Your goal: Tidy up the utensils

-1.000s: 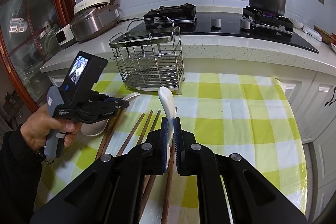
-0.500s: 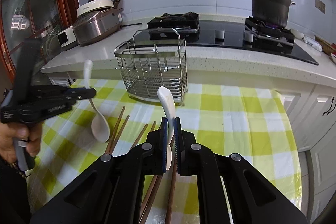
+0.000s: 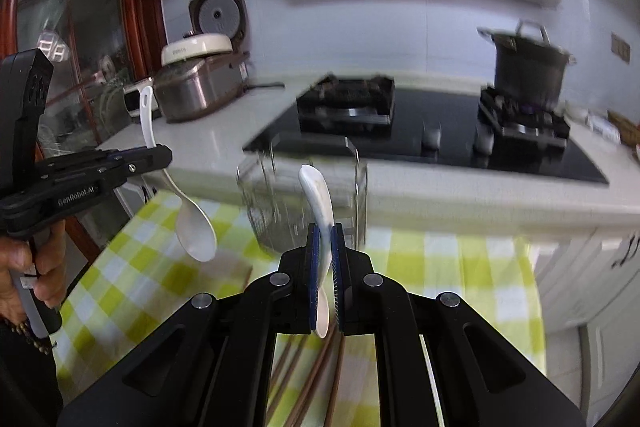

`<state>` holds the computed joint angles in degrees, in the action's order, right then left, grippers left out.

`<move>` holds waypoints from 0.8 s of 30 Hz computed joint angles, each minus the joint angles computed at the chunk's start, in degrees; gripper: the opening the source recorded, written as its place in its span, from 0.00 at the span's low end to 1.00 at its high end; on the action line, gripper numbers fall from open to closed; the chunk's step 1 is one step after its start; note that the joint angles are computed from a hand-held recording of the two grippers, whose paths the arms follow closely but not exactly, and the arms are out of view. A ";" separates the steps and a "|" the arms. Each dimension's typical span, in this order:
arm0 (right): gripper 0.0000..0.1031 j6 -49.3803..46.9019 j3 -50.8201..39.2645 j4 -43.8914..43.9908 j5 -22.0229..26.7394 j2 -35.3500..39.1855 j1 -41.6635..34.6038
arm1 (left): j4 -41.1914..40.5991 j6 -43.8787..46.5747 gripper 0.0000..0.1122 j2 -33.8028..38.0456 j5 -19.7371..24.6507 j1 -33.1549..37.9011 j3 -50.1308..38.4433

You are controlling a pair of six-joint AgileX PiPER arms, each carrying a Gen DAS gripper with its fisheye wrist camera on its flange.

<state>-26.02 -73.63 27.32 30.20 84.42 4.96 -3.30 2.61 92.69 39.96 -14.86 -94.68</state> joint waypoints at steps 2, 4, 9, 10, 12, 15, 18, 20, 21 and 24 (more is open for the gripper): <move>0.09 0.78 -4.17 -0.74 1.31 1.52 0.17 | 0.51 -0.66 0.09 1.29 0.86 -0.23 -3.62; 0.09 2.98 -9.06 -2.89 1.94 3.51 0.74 | 1.65 -1.97 0.09 3.34 2.11 -0.64 -8.38; 0.08 6.96 -19.64 -5.86 3.52 8.82 1.32 | 5.33 -5.65 0.09 9.18 3.75 -1.40 -19.39; 0.08 7.75 -21.84 -6.42 4.09 10.27 1.40 | 6.60 -6.78 0.09 10.96 4.30 -1.65 -22.04; 0.08 9.72 -26.06 -8.52 5.07 13.49 1.98 | 6.70 -7.04 0.09 14.62 6.45 -1.70 -27.35; 0.07 11.35 -29.08 -9.58 5.83 16.95 2.09 | 6.52 -6.78 0.09 19.13 7.18 -1.75 -32.81; 0.08 11.29 -27.58 -9.57 5.00 18.01 1.74 | 5.84 -7.30 0.05 24.32 9.85 -1.17 -39.55; 0.12 10.08 -24.06 -8.03 3.29 17.30 1.24 | 5.55 -7.57 0.04 26.76 10.39 -0.83 -41.97; 0.23 10.16 -21.08 -7.59 1.65 16.55 0.69 | 5.65 -7.64 0.04 26.91 9.48 -0.79 -41.44; 0.72 7.49 -12.19 -1.81 -3.69 14.02 -2.20 | 4.29 -6.93 0.04 30.31 12.13 -0.47 -46.90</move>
<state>-18.53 -85.82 25.51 26.52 98.44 2.76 0.99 -4.32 123.00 52.09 -15.33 -141.58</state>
